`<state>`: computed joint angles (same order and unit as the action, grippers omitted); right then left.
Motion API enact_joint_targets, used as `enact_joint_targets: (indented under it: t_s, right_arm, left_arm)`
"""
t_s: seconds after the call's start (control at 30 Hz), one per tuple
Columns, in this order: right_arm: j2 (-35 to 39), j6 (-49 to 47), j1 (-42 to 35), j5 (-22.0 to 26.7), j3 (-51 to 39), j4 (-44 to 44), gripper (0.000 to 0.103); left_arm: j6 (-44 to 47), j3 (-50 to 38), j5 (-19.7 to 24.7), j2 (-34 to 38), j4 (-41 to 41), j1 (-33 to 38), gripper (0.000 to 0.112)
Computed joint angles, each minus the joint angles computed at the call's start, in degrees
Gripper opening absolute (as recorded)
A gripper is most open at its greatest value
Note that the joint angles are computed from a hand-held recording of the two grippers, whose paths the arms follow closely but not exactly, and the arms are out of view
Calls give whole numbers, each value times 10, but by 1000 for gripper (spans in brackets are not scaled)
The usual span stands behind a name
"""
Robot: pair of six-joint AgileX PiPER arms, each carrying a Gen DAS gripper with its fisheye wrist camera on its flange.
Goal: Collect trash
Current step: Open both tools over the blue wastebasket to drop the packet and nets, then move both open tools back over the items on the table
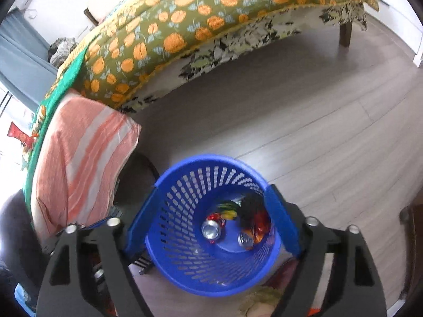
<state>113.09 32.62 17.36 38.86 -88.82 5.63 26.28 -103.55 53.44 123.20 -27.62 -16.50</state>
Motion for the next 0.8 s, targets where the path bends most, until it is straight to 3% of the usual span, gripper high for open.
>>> enact_joint_targets:
  t_s: [0.13, 0.4, 0.63, 0.8]
  right_arm:
    - [-26, 78, 22, 3, -2, -79, 90]
    - [-60, 249, 103, 44, -59, -301, 91]
    - [7, 255, 178, 82, -192, -393, 92]
    - [69, 215, 220, 112, -293, -380, 92]
  left_arm:
    - [28, 49, -29, -65, -27, 15, 80]
    - [99, 158, -20, -211, -81, 93, 85]
    - [165, 209, -12, -288, -103, 204, 85]
    - [221, 217, 1, -313, -127, 275, 86]
